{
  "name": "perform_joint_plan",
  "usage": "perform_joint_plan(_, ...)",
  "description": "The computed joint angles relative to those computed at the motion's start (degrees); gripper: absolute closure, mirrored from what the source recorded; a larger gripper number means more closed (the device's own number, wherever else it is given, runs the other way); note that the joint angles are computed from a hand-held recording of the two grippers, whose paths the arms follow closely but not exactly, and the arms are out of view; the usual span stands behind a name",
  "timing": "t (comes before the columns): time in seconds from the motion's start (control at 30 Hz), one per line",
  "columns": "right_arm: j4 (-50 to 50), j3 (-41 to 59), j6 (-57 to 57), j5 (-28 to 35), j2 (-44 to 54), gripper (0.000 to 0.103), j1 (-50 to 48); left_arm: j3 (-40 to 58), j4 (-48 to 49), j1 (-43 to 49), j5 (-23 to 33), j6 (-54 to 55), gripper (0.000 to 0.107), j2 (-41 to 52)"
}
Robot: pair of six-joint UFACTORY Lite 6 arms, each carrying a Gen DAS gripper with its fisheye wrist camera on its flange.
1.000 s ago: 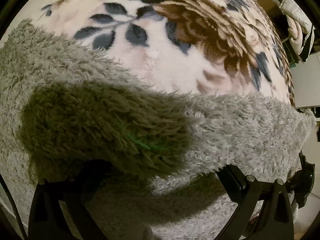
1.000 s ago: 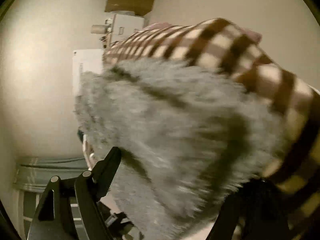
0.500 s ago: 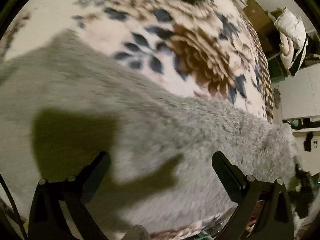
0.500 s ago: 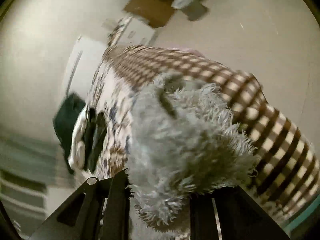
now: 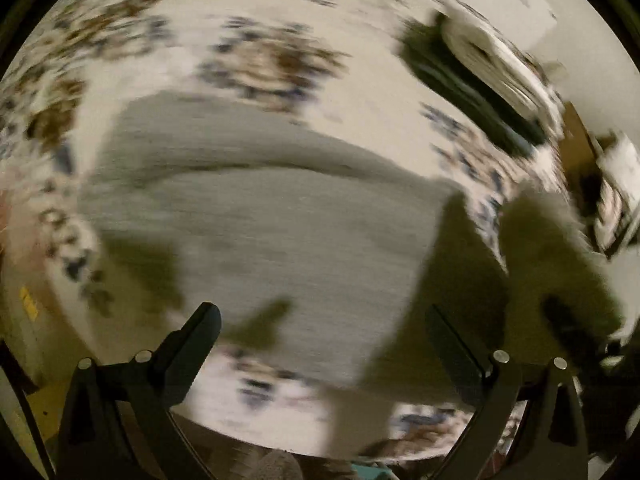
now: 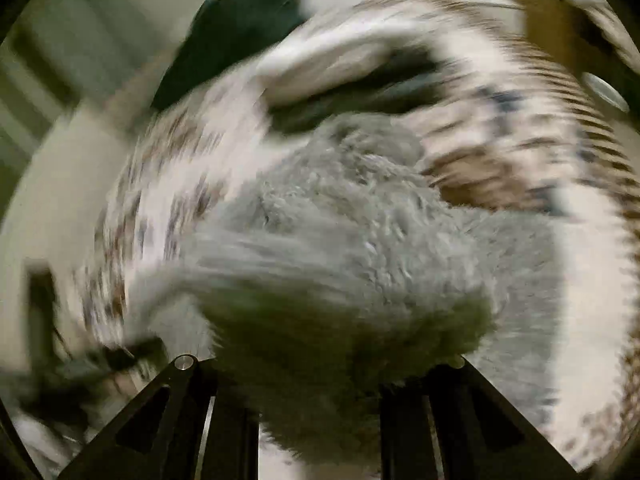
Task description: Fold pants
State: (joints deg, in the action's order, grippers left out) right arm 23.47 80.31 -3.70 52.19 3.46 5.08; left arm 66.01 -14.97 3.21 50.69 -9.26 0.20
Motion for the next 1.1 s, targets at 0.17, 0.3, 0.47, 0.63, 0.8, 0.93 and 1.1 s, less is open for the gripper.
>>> perform_joint_plan(0.17,-5.15,-2.73,4.39,-5.63,15.32,0.07,17.5,-3.02,-3.61,10.91,-1.2,9.67,0.004,0.57)
perform_joint_plan(0.3,13.4,-6.28,-8.57,0.82,11.06,0.007,10.87,-0.36,-10.97,12.37,0.22,16.12,0.004,2.94)
perform_joint_plan(0.47,15.96,-10.3,-11.74,13.5,-1.04,0.007,-7.39,9.31,-18.35,6.12,2.46,22.04,0.004,11.16)
perform_joint_plan(0.63,2.82,-8.79,-10.24,18.95,-1.72,0.007,-27.86,24.94,-14.36,-5.11,2.06,22.15,0.004,28.3)
perform_joint_plan(0.8,0.88,-1.68,-12.85,15.99,16.19,0.007,-37.59,33.88,-16.23,-7.92,2.99,23.47,0.074,40.08)
perform_joint_plan(0.93,13.15,-1.66,-18.1,13.98,24.18,0.064,-38.47,26.05,-18.11,-5.8,1.2,24.72,0.09,34.04)
perform_joint_plan(1.1,10.44,5.51,-14.82,10.61,25.89,0.073,-35.49,24.03,-18.22,-4.07,0.74,22.37,0.09,33.61)
